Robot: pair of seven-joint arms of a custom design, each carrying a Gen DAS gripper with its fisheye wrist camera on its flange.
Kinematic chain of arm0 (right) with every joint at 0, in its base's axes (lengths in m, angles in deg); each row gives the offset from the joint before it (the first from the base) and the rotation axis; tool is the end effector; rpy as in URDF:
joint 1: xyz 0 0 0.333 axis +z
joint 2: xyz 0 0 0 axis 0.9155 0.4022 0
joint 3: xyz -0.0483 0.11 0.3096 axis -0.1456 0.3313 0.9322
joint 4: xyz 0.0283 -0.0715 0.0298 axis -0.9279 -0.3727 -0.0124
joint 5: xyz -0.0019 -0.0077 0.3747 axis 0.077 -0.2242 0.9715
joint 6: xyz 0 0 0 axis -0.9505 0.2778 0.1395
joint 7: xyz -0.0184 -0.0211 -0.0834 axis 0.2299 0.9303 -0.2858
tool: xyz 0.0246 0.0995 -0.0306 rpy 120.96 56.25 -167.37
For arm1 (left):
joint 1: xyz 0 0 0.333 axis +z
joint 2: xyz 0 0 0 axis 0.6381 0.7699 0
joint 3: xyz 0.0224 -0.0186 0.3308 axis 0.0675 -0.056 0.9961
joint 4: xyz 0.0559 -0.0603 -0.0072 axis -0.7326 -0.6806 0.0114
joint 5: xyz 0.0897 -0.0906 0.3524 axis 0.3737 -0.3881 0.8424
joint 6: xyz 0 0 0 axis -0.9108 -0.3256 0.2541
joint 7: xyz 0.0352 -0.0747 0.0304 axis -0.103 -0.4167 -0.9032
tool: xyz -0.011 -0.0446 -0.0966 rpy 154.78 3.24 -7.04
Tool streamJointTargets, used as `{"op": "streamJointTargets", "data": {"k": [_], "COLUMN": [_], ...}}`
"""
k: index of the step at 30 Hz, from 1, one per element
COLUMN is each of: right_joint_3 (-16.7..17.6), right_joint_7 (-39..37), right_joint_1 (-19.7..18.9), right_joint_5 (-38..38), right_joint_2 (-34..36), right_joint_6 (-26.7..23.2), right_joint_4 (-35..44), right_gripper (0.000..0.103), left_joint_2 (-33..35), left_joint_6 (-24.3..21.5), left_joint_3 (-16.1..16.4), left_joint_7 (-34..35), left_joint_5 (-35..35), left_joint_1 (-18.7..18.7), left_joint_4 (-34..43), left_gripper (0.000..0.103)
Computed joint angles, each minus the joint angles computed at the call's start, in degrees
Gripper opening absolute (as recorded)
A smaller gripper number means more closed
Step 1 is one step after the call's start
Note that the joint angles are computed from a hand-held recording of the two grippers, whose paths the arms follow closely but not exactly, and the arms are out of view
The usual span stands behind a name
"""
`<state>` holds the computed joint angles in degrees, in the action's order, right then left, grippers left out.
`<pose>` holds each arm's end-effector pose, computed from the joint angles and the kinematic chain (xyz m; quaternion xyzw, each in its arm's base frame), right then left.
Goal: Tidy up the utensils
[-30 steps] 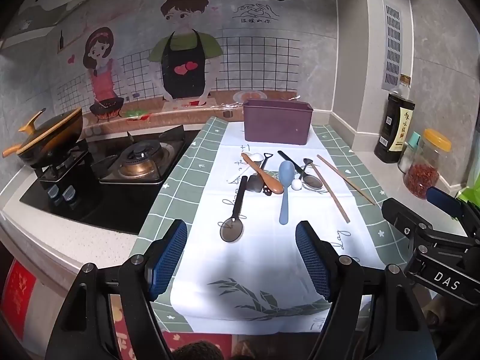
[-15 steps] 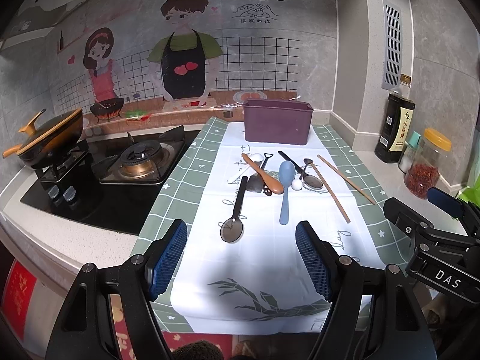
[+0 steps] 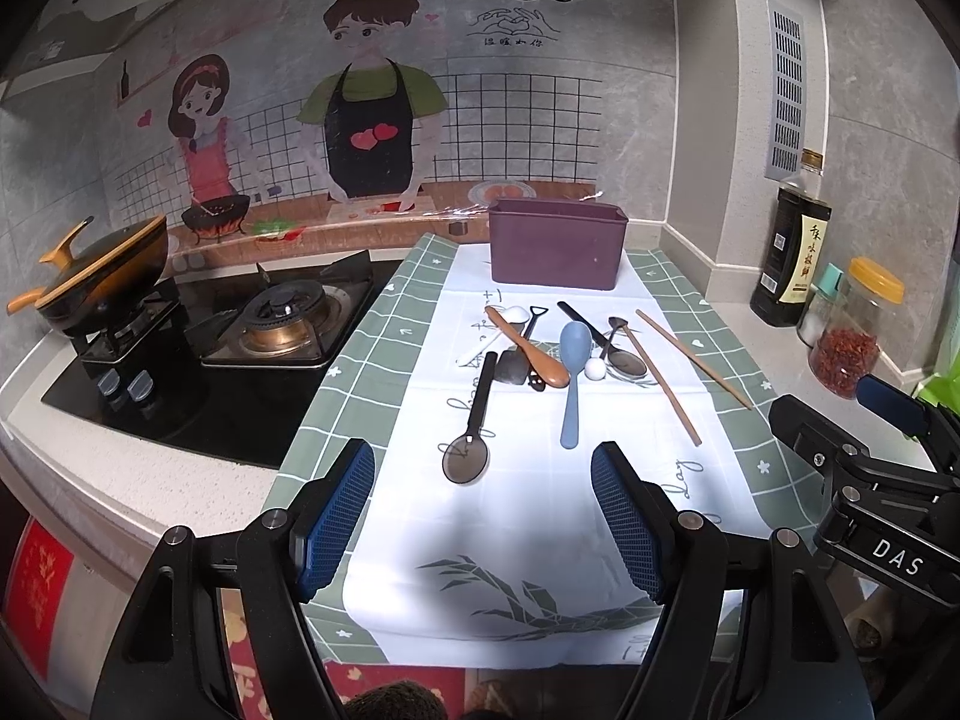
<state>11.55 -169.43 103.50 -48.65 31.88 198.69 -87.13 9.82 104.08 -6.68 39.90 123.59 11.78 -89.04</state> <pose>0.3978 0.4060 0.3640 -0.5746 0.6605 -0.3520 0.3312 0.4217 -0.4156 0.3668 -0.5509 0.6977 -0.3561 0.2879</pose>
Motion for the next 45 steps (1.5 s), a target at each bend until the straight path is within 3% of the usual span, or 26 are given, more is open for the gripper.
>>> {"op": "streamJointTargets", "data": {"k": [33,45], "right_joint_3": [-0.06,-0.63], "right_joint_7": [0.98,-1.88], "right_joint_1": [-0.79,-0.78], "right_joint_5": [-0.31,2.19], "right_joint_2": [-0.48,1.14], "right_joint_6": [0.66,0.02], "right_joint_4": [-1.22,0.82], "right_gripper": [0.092,0.092], "left_joint_2": [0.92,3.56], "left_joint_6": [0.24,4.37], "left_joint_3": [0.07,1.48], "left_joint_7": [-0.52,4.35], "left_joint_5": [0.27,-3.98], "left_joint_1": [-0.18,1.15], "left_joint_4": [0.23,3.58], "left_gripper": [0.075,0.075]}}
